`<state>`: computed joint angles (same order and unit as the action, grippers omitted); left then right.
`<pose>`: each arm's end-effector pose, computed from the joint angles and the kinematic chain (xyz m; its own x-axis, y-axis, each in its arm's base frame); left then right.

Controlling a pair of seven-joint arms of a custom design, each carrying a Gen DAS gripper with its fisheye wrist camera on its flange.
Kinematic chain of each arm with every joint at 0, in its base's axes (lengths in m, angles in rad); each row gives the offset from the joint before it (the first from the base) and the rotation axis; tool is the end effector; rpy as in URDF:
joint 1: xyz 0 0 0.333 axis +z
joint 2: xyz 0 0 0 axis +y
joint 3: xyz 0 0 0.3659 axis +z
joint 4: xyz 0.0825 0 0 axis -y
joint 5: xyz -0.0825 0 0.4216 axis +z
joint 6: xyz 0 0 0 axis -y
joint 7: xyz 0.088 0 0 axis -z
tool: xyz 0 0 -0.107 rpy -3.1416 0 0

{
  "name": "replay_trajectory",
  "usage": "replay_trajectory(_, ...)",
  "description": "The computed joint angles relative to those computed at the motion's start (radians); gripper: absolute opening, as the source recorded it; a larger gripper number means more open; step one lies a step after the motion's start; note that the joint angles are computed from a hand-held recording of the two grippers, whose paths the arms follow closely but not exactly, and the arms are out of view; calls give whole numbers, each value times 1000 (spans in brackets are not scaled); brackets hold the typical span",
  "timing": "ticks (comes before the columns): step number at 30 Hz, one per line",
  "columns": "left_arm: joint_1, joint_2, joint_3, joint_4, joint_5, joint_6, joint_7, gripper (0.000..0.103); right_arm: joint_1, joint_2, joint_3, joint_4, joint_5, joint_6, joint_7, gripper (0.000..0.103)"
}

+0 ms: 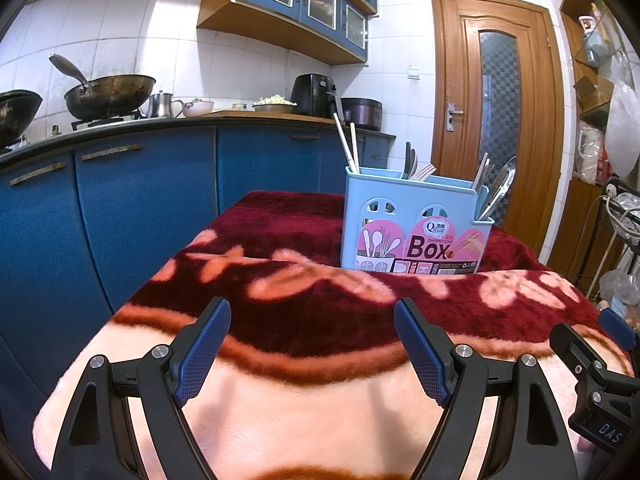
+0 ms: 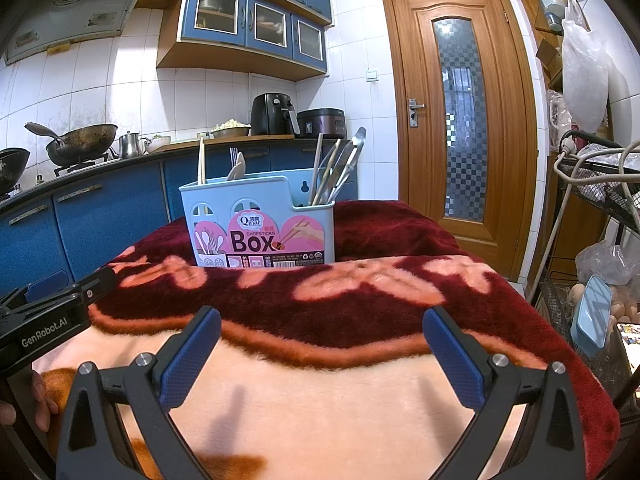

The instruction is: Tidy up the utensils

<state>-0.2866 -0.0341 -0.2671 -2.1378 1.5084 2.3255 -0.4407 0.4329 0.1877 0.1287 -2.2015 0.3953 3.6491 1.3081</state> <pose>0.5130 -0.2979 0.4871 0.3721 -0.9263 0.0590 -0.3341 -0.1929 -0.9226 0.5527 0.2836 0.4696 0.3453 -0.9375 -0.0426 -0.3281 -0.0781 -0.9414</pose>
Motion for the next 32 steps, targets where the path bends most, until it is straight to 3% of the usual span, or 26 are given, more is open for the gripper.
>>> replay_trajectory(32,2,-3,0,-2,6,7,12,85,2,0,-1,2,5,-2,-4,103)
